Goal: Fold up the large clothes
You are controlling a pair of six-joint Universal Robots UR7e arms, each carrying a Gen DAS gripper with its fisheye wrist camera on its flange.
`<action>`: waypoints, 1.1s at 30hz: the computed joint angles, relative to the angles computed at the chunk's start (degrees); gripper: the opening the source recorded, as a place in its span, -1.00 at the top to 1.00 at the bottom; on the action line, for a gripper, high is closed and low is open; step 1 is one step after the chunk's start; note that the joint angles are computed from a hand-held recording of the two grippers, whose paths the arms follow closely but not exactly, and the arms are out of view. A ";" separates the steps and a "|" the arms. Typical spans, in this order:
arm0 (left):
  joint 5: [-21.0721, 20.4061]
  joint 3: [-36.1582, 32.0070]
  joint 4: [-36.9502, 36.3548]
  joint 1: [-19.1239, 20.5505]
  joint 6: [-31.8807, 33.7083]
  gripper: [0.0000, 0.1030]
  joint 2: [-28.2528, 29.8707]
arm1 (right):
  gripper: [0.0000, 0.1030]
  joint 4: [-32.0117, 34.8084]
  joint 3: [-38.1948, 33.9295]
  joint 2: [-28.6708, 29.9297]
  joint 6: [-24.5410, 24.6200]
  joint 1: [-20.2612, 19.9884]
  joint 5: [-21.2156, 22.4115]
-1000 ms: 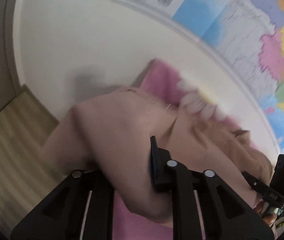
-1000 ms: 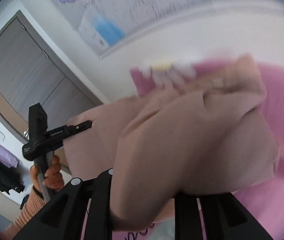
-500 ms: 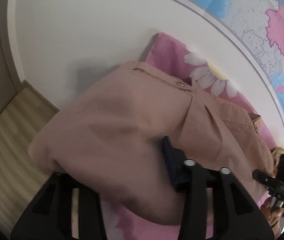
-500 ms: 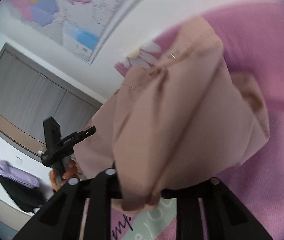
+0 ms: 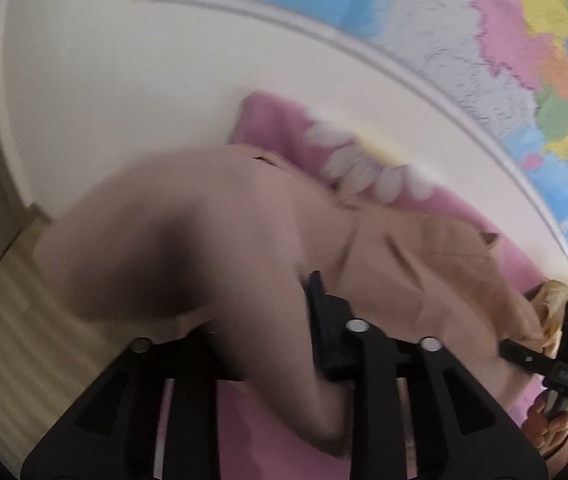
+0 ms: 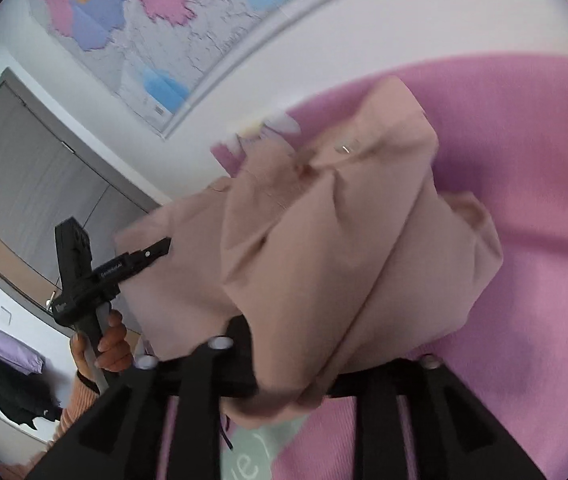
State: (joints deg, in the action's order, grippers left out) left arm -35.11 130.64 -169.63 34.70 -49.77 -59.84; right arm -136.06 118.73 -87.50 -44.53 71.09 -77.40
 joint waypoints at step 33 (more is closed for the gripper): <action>0.38 -6.69 20.62 -12.28 -5.83 -0.47 10.26 | 0.10 -11.99 3.05 0.54 -5.13 8.66 -12.64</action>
